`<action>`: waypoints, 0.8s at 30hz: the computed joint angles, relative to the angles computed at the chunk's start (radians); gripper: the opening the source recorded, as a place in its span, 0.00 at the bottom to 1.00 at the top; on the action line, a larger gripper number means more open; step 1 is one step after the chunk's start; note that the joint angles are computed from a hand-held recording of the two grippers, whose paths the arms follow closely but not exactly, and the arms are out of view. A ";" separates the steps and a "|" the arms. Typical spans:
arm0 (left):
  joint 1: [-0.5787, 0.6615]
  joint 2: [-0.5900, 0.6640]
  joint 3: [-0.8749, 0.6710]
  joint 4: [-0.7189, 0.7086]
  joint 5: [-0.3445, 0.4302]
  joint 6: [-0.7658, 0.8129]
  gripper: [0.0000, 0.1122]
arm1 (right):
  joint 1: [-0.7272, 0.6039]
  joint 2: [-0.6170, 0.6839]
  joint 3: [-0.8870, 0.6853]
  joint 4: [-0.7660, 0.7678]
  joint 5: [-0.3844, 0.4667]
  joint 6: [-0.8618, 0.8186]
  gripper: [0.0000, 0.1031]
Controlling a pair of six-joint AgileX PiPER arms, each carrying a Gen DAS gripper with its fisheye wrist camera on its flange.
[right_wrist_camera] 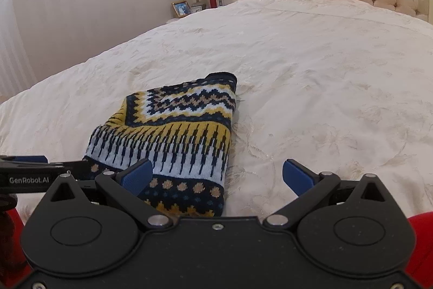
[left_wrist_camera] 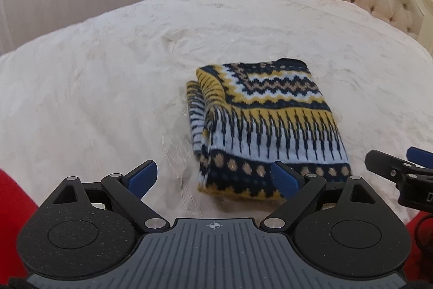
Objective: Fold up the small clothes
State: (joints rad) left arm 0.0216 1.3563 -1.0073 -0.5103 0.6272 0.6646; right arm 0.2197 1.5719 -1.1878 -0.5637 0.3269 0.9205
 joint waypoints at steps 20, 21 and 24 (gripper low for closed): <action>-0.002 0.040 -0.028 0.049 0.015 -0.117 0.81 | -0.027 0.017 -0.013 0.188 -0.006 -0.147 0.99; -0.002 0.040 -0.027 0.048 0.015 -0.115 0.81 | -0.027 0.017 -0.013 0.187 -0.006 -0.145 0.99; -0.004 0.040 -0.028 0.047 0.017 -0.113 0.81 | -0.027 0.017 -0.014 0.190 -0.005 -0.149 0.99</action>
State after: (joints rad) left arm 0.0180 1.3967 -1.0356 -0.4634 0.6446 0.5512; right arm 0.1927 1.5892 -1.2015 -0.3734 0.3223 0.7712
